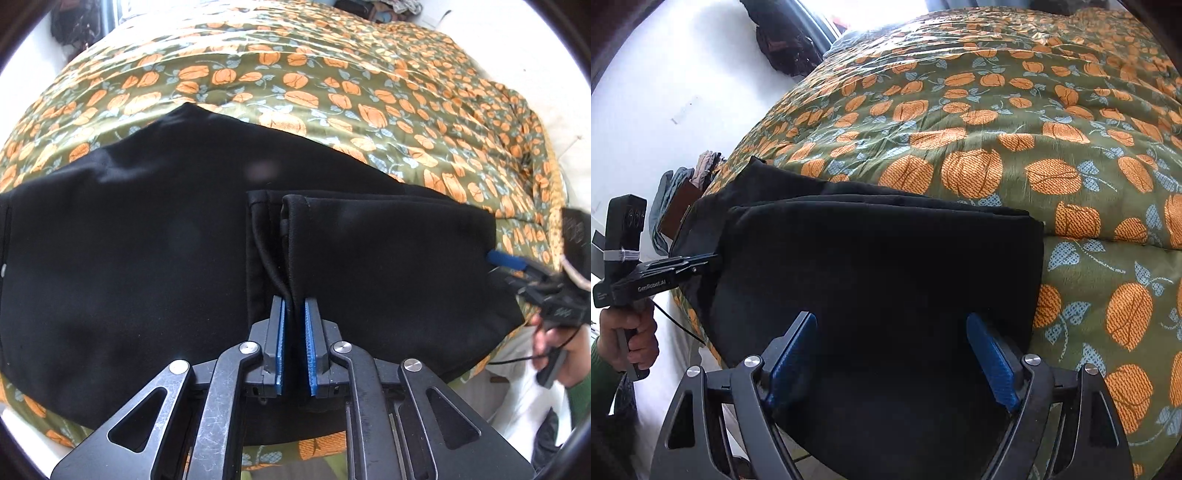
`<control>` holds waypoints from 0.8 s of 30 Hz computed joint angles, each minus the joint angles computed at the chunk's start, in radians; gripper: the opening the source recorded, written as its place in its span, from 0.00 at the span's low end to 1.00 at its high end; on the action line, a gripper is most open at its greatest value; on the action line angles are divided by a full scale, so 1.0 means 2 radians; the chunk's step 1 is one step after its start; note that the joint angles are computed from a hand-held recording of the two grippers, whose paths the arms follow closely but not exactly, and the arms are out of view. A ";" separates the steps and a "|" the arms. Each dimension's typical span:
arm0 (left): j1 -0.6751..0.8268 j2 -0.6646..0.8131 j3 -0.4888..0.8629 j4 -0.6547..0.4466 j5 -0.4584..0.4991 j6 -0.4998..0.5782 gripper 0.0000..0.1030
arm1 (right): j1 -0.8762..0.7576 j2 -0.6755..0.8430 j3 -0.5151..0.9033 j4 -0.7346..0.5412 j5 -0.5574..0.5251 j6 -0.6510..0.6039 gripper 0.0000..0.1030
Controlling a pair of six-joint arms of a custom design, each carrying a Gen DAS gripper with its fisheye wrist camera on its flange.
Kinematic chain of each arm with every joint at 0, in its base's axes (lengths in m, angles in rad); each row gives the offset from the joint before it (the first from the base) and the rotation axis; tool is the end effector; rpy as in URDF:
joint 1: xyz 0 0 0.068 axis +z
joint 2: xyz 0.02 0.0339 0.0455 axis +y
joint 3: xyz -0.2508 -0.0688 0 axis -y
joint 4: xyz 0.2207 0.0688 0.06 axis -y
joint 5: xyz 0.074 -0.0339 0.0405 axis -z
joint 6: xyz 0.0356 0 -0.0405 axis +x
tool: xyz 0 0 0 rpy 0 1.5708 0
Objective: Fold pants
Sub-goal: 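Lay the folded trousers down and open the left tool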
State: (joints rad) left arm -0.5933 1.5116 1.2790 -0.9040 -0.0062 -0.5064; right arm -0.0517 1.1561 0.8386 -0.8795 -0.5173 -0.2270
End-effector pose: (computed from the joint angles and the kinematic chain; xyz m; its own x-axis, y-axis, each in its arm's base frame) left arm 0.2322 -0.1563 0.2719 -0.9279 0.0407 -0.3706 0.1222 0.9723 -0.1991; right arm 0.1863 0.0080 0.2334 -0.8754 -0.1506 -0.4594 -0.3412 0.8656 0.3664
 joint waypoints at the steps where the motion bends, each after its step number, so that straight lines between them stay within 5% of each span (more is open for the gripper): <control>1: 0.000 -0.001 0.000 -0.001 -0.001 0.001 0.12 | -0.003 -0.008 0.014 -0.018 0.001 -0.002 0.80; 8: -0.009 -0.012 -0.011 0.009 0.011 -0.012 0.42 | -0.101 -0.122 0.063 -0.175 -0.073 -0.059 0.83; 13: -0.024 -0.005 0.008 -0.008 -0.001 -0.020 0.62 | -0.021 -0.159 -0.029 -0.149 -0.028 0.023 0.86; 16: -0.029 -0.024 0.017 -0.022 -0.019 -0.026 0.76 | -0.020 -0.186 -0.024 -0.142 -0.032 0.051 0.86; 24: 0.004 -0.086 0.002 -0.034 -0.024 -0.054 0.83 | -0.143 -0.223 0.050 -0.177 -0.071 0.009 0.95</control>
